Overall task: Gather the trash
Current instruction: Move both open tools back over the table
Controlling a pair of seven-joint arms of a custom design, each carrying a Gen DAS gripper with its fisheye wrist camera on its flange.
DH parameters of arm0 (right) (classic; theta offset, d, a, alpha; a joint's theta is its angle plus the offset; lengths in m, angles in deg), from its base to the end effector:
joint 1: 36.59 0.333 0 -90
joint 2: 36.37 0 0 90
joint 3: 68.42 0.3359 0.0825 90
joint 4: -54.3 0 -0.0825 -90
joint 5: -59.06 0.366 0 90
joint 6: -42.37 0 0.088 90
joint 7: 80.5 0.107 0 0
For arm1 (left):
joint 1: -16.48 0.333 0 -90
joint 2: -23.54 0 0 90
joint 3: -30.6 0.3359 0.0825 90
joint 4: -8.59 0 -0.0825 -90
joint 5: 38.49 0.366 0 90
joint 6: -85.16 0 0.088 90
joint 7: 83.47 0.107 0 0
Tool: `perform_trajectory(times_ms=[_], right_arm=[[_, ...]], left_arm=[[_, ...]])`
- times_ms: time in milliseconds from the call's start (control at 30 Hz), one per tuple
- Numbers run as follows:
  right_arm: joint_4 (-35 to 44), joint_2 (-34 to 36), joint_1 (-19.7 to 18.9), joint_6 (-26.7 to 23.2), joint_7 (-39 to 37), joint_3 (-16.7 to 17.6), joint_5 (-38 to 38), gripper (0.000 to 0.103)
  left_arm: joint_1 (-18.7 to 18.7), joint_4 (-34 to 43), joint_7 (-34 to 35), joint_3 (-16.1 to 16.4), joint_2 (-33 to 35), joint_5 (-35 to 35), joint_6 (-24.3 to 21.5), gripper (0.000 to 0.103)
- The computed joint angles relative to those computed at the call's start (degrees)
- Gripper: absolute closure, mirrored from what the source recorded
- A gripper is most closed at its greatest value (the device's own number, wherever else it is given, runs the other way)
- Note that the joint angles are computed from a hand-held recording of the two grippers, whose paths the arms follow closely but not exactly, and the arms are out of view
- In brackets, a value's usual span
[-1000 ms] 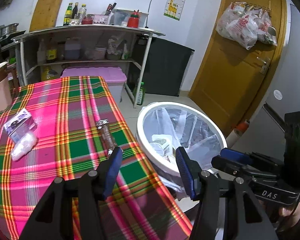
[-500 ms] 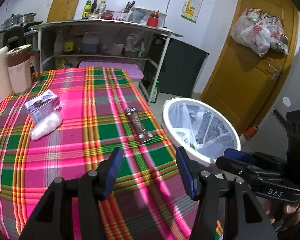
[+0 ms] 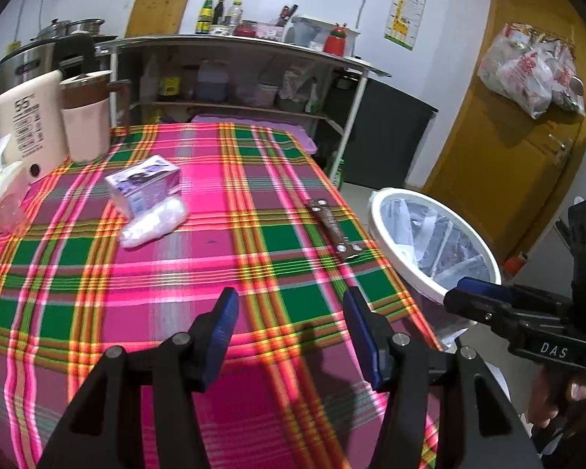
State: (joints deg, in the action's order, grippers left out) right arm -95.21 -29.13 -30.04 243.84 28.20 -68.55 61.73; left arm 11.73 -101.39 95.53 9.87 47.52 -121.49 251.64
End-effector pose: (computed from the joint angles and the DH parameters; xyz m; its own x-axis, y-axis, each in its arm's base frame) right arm 0.4798 0.0483 0.3380 -0.1621 -0.9565 -0.2426 -0.6947 0.2852 -0.6603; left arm 0.5986 -0.1973 0.3370 -0.6018 -0.7672 0.2219 -0.6186 0.2720 -0.7372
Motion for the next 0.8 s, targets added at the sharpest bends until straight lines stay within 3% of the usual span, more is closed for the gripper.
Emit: perform_trajectory(times_ms=[567, 800], right_arm=[[4.1, 2.9, -1.5, -2.2, 1.5, 1.0, -3.9, 0.058], [6.6, 4.4, -1.1, -3.4, 0.3, 0.9, -3.4, 0.058]], left_arm=[[3.1, 3.0, -0.1, 1.9, 2.3, -3.1, 3.0, 0.046], [4.4, 4.9, -2.3, 1.4, 4.0, -0.7, 3.2, 0.046]])
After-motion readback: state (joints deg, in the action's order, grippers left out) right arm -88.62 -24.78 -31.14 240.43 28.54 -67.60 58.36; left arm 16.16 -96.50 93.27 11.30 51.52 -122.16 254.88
